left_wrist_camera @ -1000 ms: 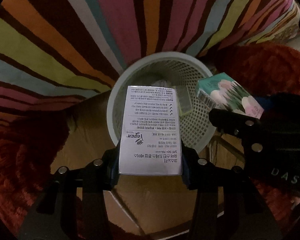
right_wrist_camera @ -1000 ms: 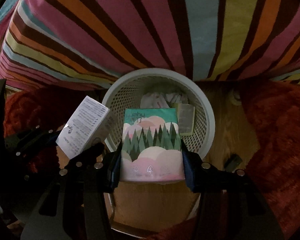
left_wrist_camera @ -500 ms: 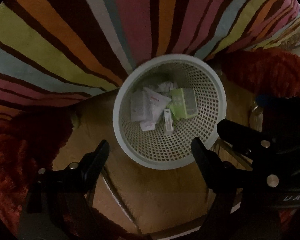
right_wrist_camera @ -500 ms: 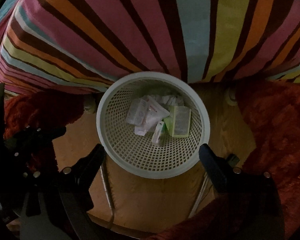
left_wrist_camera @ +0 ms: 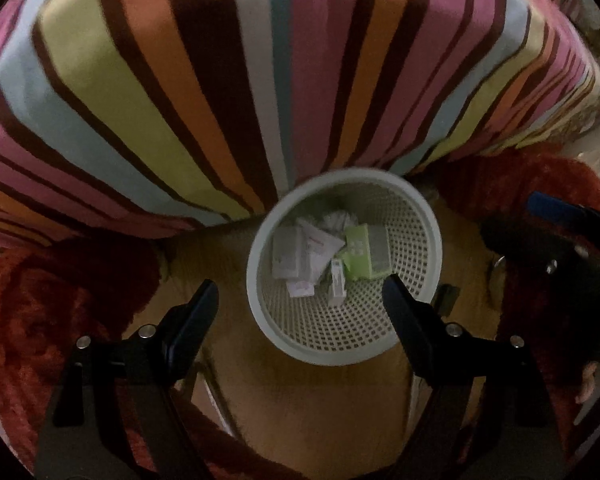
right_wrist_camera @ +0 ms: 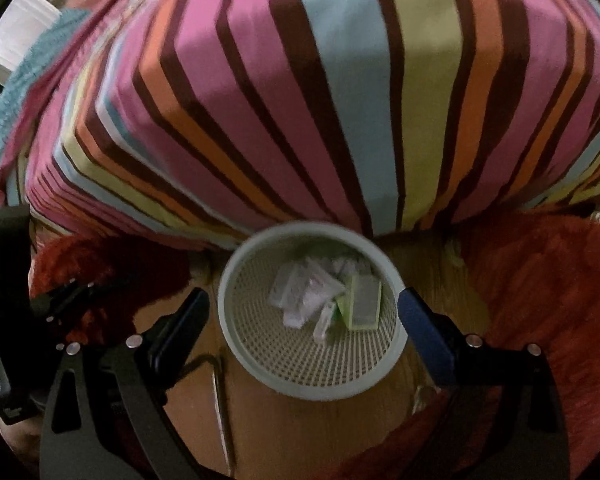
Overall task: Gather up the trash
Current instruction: 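Move both grippers back toward the remaining boxes on the bed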
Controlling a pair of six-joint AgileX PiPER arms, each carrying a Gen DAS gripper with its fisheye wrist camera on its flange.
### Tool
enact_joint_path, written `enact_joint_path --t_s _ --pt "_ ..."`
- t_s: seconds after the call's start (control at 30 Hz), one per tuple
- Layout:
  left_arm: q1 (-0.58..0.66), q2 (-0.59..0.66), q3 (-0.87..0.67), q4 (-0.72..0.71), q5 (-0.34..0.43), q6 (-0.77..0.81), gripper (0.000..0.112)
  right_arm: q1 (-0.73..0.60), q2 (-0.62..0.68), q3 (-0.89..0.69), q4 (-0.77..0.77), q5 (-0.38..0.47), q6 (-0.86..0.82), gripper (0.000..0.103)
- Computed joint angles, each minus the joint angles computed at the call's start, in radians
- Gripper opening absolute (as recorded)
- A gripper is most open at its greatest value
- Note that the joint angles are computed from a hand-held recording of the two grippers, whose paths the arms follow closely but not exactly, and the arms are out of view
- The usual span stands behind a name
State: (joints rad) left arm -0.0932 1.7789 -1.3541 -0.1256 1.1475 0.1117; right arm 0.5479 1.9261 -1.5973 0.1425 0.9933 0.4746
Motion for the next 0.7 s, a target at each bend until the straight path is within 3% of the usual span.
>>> enact_joint_path --t_s 0.2,0.37,0.7 --pt "0.041 -0.051 0.006 -0.024 -0.054 0.032 0.082 0.013 -0.039 0.005 -0.078 -0.076 0.023 0.092" --pt "0.095 -0.076 -0.044 -0.082 -0.055 0.057 0.082 0.024 -0.060 -0.007 -0.135 -0.133 0.024 0.095" --pt "0.154 0.020 -0.357 -0.110 -0.023 0.056 0.082 0.041 -0.025 -0.131 -0.248 -0.181 -0.031 0.095"
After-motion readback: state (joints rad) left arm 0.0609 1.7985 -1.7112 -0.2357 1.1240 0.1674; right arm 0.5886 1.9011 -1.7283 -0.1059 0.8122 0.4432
